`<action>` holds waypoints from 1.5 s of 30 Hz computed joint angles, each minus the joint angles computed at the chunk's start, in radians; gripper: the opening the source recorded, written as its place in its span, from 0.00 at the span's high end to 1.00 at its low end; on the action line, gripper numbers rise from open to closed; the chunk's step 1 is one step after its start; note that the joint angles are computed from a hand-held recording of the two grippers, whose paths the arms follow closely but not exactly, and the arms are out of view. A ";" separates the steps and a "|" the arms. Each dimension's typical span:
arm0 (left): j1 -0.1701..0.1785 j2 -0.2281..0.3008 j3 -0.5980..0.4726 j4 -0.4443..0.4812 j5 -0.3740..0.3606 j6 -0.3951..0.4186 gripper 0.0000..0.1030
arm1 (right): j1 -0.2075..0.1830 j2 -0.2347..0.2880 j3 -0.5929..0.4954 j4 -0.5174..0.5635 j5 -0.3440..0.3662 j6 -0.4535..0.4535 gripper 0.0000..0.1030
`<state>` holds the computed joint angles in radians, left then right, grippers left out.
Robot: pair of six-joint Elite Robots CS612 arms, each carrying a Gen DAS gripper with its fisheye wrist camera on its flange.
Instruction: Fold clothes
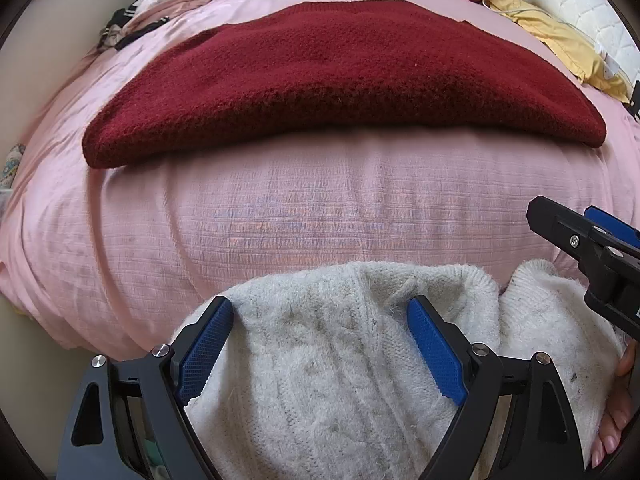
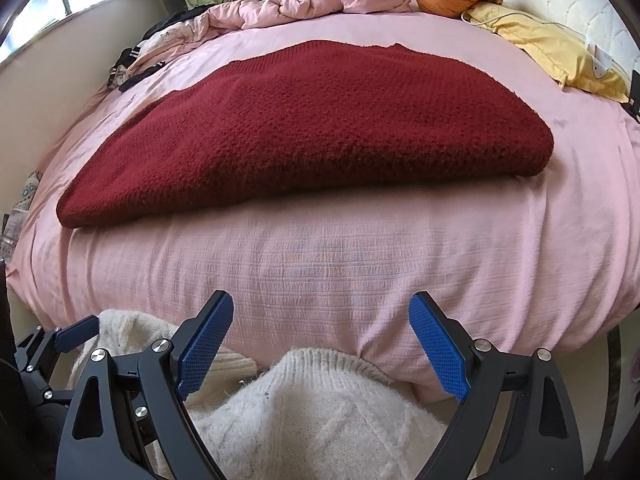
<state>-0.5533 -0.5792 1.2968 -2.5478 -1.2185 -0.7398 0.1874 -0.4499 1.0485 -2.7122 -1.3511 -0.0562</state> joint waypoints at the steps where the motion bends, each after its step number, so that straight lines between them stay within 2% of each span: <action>1: 0.000 0.000 0.000 0.000 -0.001 0.000 0.14 | 0.000 0.000 -0.001 0.001 0.001 0.000 0.13; 15: 0.003 -0.002 0.004 -0.004 -0.010 -0.002 0.14 | -0.007 0.002 -0.005 0.015 0.032 0.014 0.13; 20: 0.007 -0.008 0.025 -0.071 -0.026 -0.006 0.14 | -0.009 0.003 -0.006 0.021 0.047 0.020 0.13; 25: 0.029 0.000 0.003 -0.108 -0.058 -0.022 0.14 | -0.011 0.005 -0.011 0.033 0.065 0.025 0.13; 27: 0.035 0.012 -0.025 -0.129 -0.026 -0.008 0.14 | -0.014 0.007 -0.013 0.039 0.074 0.031 0.13; 33: 0.062 0.087 -0.205 -0.081 0.082 0.080 0.14 | -0.021 0.009 -0.016 0.053 0.098 0.050 0.13; 37: 0.064 0.162 -0.350 -0.063 0.170 0.197 0.14 | -0.023 0.014 -0.025 0.068 0.109 0.060 0.13; 39: 0.072 0.201 -0.408 -0.057 0.146 0.233 0.13 | -0.023 0.014 -0.026 0.071 0.110 0.061 0.13; 40: 0.077 0.215 -0.420 -0.068 0.128 0.229 0.07 | -0.023 0.015 -0.027 0.072 0.111 0.061 0.13; 42: 0.085 0.229 -0.398 -0.148 0.104 0.180 0.00 | -0.024 0.016 -0.029 0.077 0.113 0.061 0.13; 45: 0.091 0.239 -0.377 -0.220 0.091 0.138 0.00 | -0.025 0.018 -0.035 0.088 0.119 0.062 0.13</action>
<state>-0.4625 -0.3406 0.9197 -2.7674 -1.1271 -0.6014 0.1623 -0.4319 1.0136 -2.6244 -1.2320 0.0055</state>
